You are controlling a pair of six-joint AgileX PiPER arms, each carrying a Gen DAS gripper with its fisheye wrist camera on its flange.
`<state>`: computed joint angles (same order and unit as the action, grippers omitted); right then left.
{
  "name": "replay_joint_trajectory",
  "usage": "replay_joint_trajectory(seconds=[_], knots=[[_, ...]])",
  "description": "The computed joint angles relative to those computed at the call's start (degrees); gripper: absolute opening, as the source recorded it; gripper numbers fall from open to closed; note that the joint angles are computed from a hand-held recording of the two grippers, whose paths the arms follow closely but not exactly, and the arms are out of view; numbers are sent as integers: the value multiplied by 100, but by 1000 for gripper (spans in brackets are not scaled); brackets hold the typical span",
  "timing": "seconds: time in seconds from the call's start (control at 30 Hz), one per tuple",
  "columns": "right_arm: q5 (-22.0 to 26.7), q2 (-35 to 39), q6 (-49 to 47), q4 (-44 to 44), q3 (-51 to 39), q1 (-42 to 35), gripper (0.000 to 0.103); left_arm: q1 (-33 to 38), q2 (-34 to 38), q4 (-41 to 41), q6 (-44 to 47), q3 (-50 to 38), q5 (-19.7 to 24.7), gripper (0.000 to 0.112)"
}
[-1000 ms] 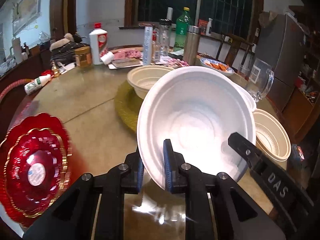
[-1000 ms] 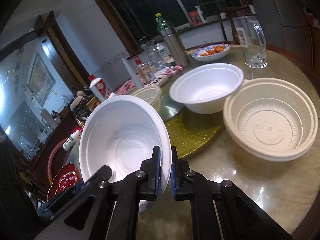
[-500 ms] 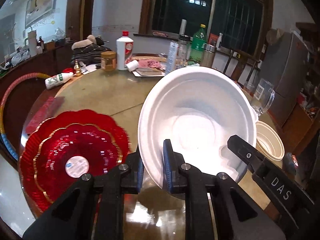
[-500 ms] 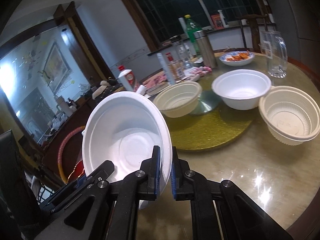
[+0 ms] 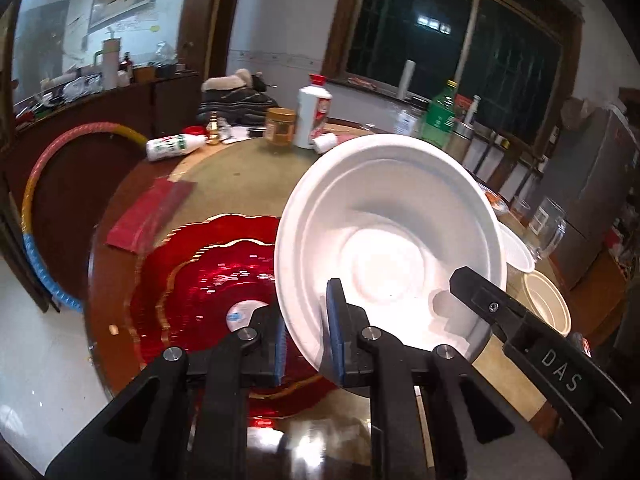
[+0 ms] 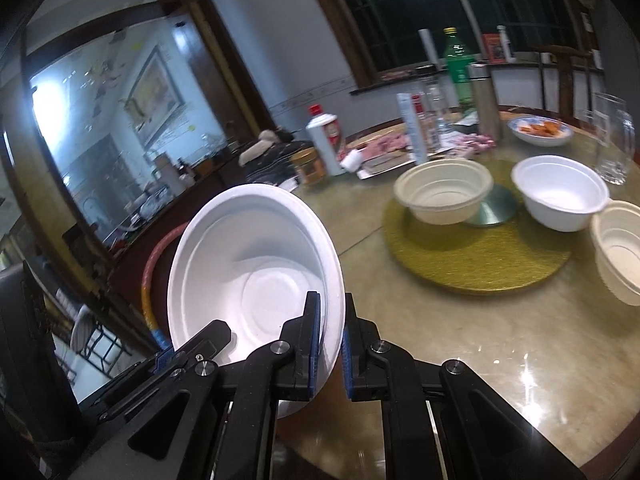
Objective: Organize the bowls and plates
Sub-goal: 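Lift the white foam bowl with both tools toward the stacked red plates, then lower the white foam bowl with both tools onto the red plate stack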
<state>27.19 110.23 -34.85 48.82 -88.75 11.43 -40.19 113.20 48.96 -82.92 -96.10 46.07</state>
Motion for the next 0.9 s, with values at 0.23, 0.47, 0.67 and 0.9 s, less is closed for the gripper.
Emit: replay_joint_trajectory(seconds=[0.23,0.47,0.67,0.9], knots=[[245,235,488,-562,-437,378,9,195,-436,131,-395,682,-47,15],[434,530,953,-1012,-824,608,9,405,-585,-85,-399,1011,-189,15],[666,888,1360,-1399,-1259,652,9,560,-529,-438,-166,1070,-305,15],[848,1179,1647,-1657,-1582,682,9,691,-405,-749,81,995,-327,15]])
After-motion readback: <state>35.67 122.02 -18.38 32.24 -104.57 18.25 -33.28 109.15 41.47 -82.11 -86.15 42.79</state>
